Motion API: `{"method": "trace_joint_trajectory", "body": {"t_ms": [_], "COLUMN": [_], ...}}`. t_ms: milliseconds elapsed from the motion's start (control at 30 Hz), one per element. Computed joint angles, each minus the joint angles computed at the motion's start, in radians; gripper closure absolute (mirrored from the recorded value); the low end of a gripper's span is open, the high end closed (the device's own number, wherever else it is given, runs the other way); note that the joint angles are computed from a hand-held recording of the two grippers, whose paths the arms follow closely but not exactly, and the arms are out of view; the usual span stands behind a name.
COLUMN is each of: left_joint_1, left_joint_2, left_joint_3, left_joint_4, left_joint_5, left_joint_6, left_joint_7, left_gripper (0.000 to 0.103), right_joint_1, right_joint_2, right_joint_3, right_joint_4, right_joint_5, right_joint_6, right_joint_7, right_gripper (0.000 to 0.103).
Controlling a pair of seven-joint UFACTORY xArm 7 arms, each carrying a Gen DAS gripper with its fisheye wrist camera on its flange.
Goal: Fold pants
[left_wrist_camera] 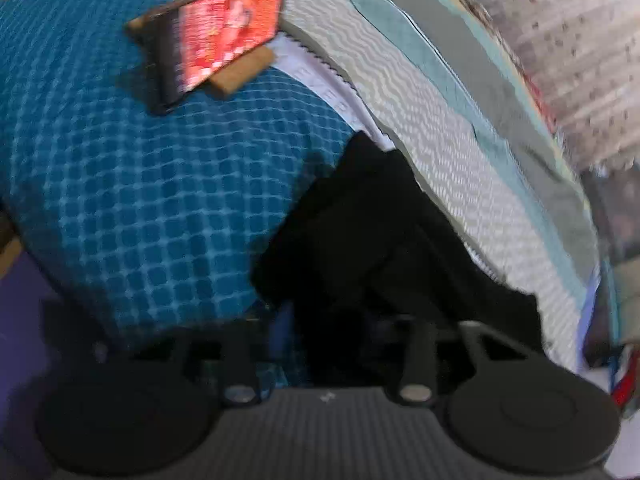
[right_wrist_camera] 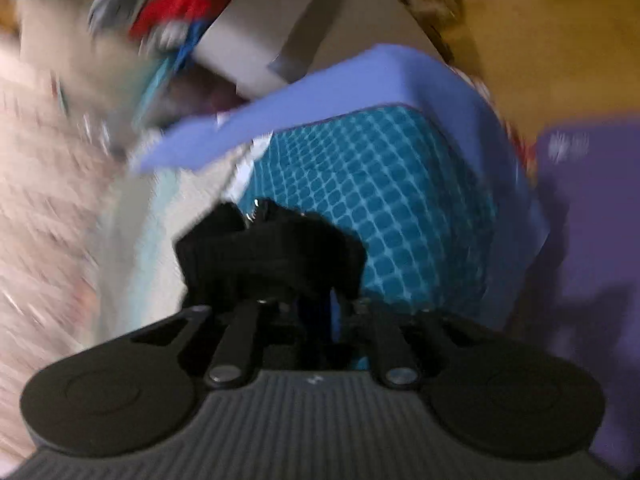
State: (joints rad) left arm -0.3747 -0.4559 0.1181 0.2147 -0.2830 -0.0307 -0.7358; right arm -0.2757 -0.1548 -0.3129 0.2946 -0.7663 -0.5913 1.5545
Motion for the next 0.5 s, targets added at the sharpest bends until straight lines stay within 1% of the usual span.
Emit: {"method": "trace_joint_trajectory", "body": {"t_ms": [33,67,100,133,167,200,233,267,300,367,400,467,500], "left_joint_1": [0.004,0.006,-0.007,-0.034,-0.076,-0.127,-0.181,-0.219,-0.27,-0.372,-0.416,-0.493,-0.557], "left_joint_2": [-0.017,-0.03,-0.042,-0.048,-0.052,-0.048,-0.04,-0.031,-0.012,0.026,0.046,0.084,0.115], "left_joint_3": [-0.002,-0.002,0.012,0.042,0.088,0.139,0.193,0.229,0.276,0.383,0.424,0.506,0.575], "left_joint_4": [-0.021,-0.034,-0.046,-0.054,-0.065,-0.073,-0.076,-0.077,-0.068,-0.04,-0.027,-0.007,0.008], "left_joint_5": [-0.004,-0.004,-0.003,-0.002,-0.002,0.002,0.016,0.032,0.053,0.1,0.121,0.167,0.202], "left_joint_6": [-0.02,-0.033,-0.046,-0.06,-0.083,-0.117,-0.149,-0.168,-0.188,-0.204,-0.215,-0.249,-0.277], "left_joint_7": [-0.005,-0.01,-0.012,-0.012,-0.01,-0.012,-0.015,-0.024,-0.034,-0.055,-0.069,-0.098,-0.12], "left_gripper": [0.04,0.037,0.035,0.031,0.019,0.013,0.013,0.013,0.013,0.013,0.013,0.013,0.017], "right_joint_1": [-0.031,-0.039,-0.005,0.0,0.009,0.013,0.019,0.03,0.047,0.096,0.102,0.106,0.102], "right_joint_2": [-0.016,-0.056,-0.09,-0.109,-0.104,-0.118,-0.115,-0.114,-0.097,-0.049,-0.043,0.006,0.027], "right_joint_3": [0.057,0.088,0.082,0.091,0.104,0.116,0.113,0.104,0.078,0.029,0.021,0.027,0.035], "right_joint_4": [-0.013,-0.027,-0.036,-0.04,-0.032,-0.046,-0.06,-0.075,-0.089,-0.066,-0.065,-0.036,-0.021], "right_joint_5": [0.053,0.091,0.135,0.143,0.17,0.201,0.222,0.239,0.236,0.205,0.193,0.204,0.202], "right_joint_6": [-0.009,0.023,0.058,0.074,0.079,0.087,0.075,0.059,0.025,0.003,0.005,-0.018,-0.028], "right_joint_7": [-0.047,-0.109,-0.187,-0.227,-0.254,-0.278,-0.292,-0.293,-0.286,-0.245,-0.237,-0.24,-0.236], "right_gripper": [0.04,0.032,0.032,0.032,0.032,0.032,0.032,0.032,0.032,0.032,0.032,0.032,0.032]}}
